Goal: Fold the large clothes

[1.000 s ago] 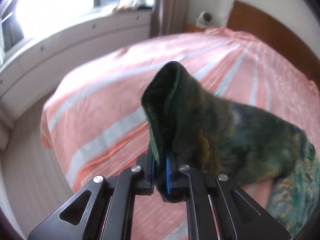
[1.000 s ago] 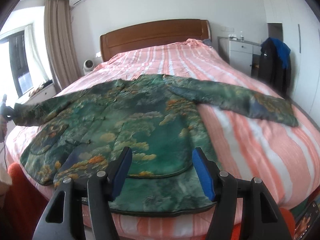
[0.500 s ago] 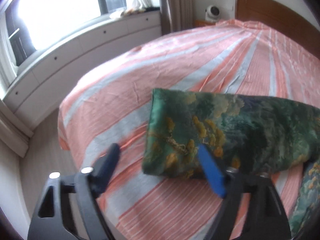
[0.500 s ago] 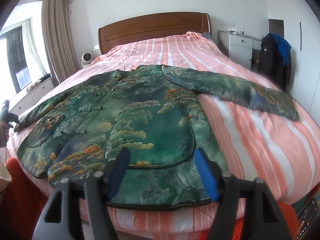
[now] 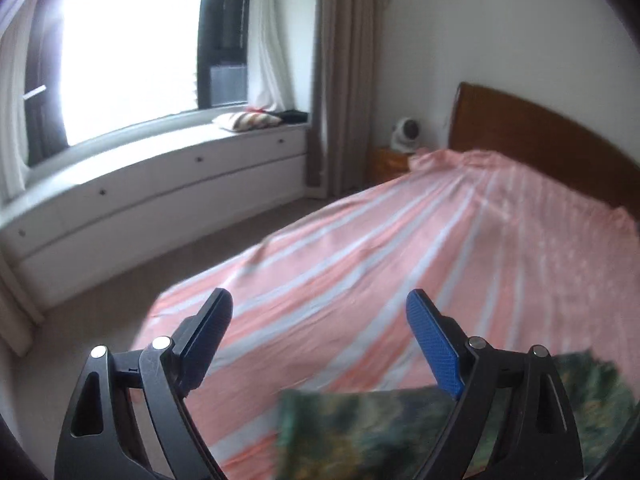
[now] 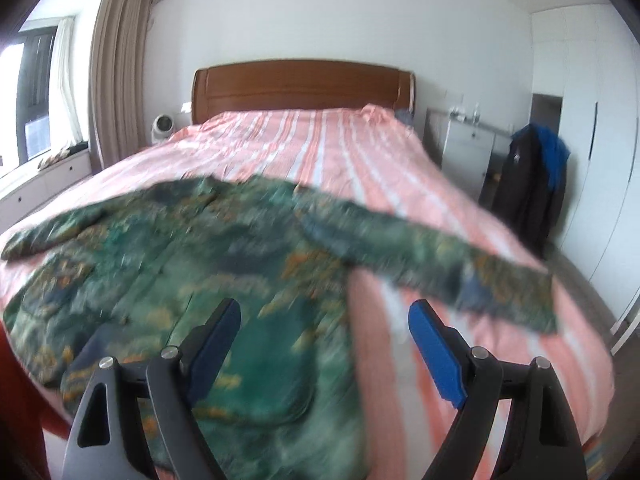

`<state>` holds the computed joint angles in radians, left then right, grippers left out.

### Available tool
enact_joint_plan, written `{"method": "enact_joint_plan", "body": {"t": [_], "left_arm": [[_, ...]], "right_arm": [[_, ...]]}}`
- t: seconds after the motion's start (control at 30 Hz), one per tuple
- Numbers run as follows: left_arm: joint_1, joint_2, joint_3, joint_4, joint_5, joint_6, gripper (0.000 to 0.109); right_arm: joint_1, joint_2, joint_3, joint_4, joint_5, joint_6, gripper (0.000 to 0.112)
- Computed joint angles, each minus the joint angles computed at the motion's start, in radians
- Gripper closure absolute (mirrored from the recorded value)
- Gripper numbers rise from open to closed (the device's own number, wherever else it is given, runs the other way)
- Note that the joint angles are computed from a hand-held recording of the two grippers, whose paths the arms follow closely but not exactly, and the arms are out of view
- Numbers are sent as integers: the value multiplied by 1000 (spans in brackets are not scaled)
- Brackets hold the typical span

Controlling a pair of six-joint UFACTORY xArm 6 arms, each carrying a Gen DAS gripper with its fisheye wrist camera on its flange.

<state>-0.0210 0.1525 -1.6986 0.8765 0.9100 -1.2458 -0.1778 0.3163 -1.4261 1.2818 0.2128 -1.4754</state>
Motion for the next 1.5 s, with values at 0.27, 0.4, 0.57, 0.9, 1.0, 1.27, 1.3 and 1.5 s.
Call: {"method": "enact_joint_plan", "body": {"t": [0.27, 0.4, 0.57, 0.9, 1.0, 1.27, 1.3, 1.5], "left_arm": [[-145, 241, -452, -489, -171, 387, 12], [-301, 192, -369, -422, -149, 488, 8], [-447, 22, -8, -284, -191, 373, 7], [-446, 9, 429, -293, -376, 42, 8], [-408, 25, 491, -323, -428, 9, 8], [-408, 52, 570, -620, -476, 252, 14], [-412, 53, 566, -613, -464, 247, 23], [-417, 26, 595, -672, -489, 315, 95]], "right_arm": [[10, -27, -13, 74, 20, -20, 21], [4, -40, -1, 25, 52, -24, 21], [-51, -49, -10, -99, 112, 71, 21], [-133, 48, -72, -538, 347, 602, 21], [-161, 114, -129, -594, 464, 747, 21], [-203, 207, -213, -610, 676, 845, 21], [-204, 208, -215, -604, 686, 838, 23], [-209, 218, -241, -616, 736, 826, 96]]}}
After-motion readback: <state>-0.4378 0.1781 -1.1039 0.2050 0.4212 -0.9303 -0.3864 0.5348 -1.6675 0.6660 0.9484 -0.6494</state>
